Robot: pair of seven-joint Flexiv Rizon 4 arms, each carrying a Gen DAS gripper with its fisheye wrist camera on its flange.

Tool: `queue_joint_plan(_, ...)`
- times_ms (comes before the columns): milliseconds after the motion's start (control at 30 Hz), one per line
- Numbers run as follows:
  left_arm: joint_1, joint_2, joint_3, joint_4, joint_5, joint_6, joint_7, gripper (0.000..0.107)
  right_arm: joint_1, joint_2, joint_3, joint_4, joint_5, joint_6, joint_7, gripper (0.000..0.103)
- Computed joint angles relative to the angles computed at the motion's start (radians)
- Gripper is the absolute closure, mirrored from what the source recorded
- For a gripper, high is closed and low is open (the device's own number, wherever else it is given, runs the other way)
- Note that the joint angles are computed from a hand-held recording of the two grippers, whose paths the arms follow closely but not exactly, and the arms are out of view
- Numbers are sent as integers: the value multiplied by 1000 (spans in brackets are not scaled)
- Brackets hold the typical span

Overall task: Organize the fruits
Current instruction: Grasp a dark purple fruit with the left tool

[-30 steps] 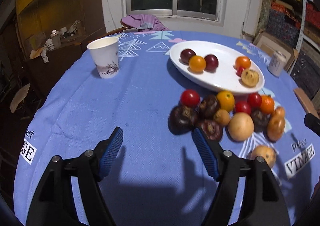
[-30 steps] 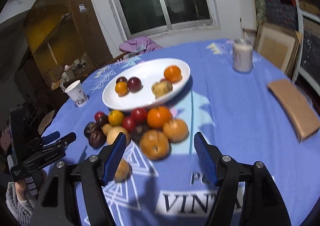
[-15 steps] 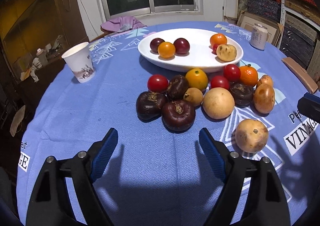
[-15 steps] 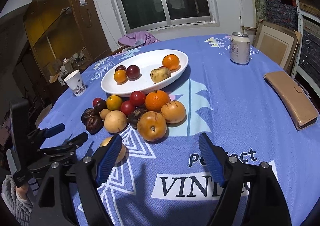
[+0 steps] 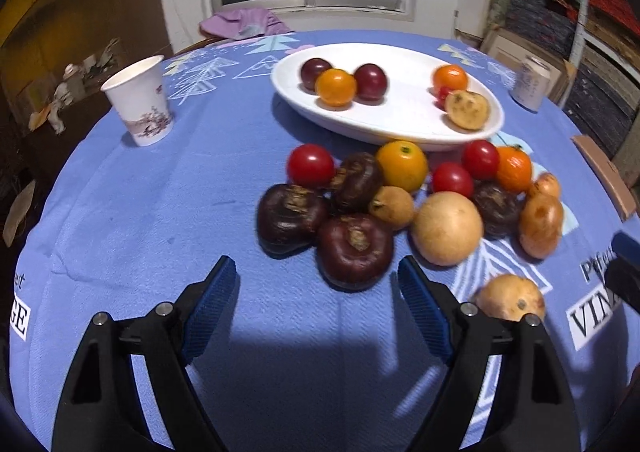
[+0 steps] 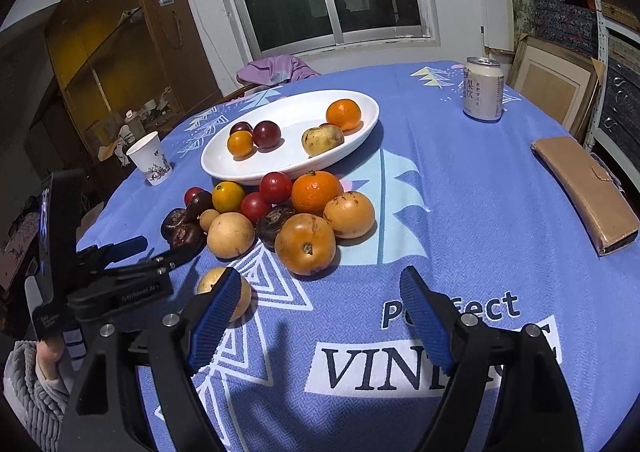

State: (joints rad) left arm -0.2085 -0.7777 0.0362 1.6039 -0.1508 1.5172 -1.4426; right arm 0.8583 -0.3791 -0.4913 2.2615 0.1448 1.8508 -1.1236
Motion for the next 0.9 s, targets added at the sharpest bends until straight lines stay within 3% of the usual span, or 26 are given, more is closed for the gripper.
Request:
queue_joint_plan(100, 45, 3, -47, 4, -30, -20, 3, 24, 6, -1, -4, 1, -3, -2, -4, 20)
queue_joint_plan(300, -32, 12, 89, 16, -11, -10, -95, 24, -12, 0, 13, -1, -10, -5, 1, 20)
queue_joint_plan(367, -48, 18, 135, 18, 27, -21, -178, 24, -13, 1, 14, 1, -11, -2, -1, 20)
queue_joint_plan(400, -33, 24, 115, 30, 14, -16, -168, 25, -12, 1, 15, 1, -12, 0, -4, 20)
queue_joint_plan(467, 48, 37, 0, 56, -10, 1, -97, 25, -13, 1, 19, 1, -16, 1, -11, 20)
queue_joint_plan(533, 76, 38, -48, 64, 0, 20, -49, 25, -5, 0, 14, 2, -15, 1, -19, 20)
queue_joint_plan(667, 31, 23, -12, 50, 20, 63, -13, 25, 10, -2, 4, 3, -8, 6, -31, 20)
queue_joint_plan(733, 42, 16, -32, 38, 11, 49, 8, 28, 12, -3, 5, 3, -6, 8, -40, 20)
queue_joint_plan(867, 83, 5, -87, 16, -20, -2, 48, 49, 34, -8, -10, 3, -5, 3, -58, 20)
queue_joint_plan(900, 90, 0, -94, 10, -28, -13, 54, 50, 37, -9, -10, 2, -7, 1, -61, 20)
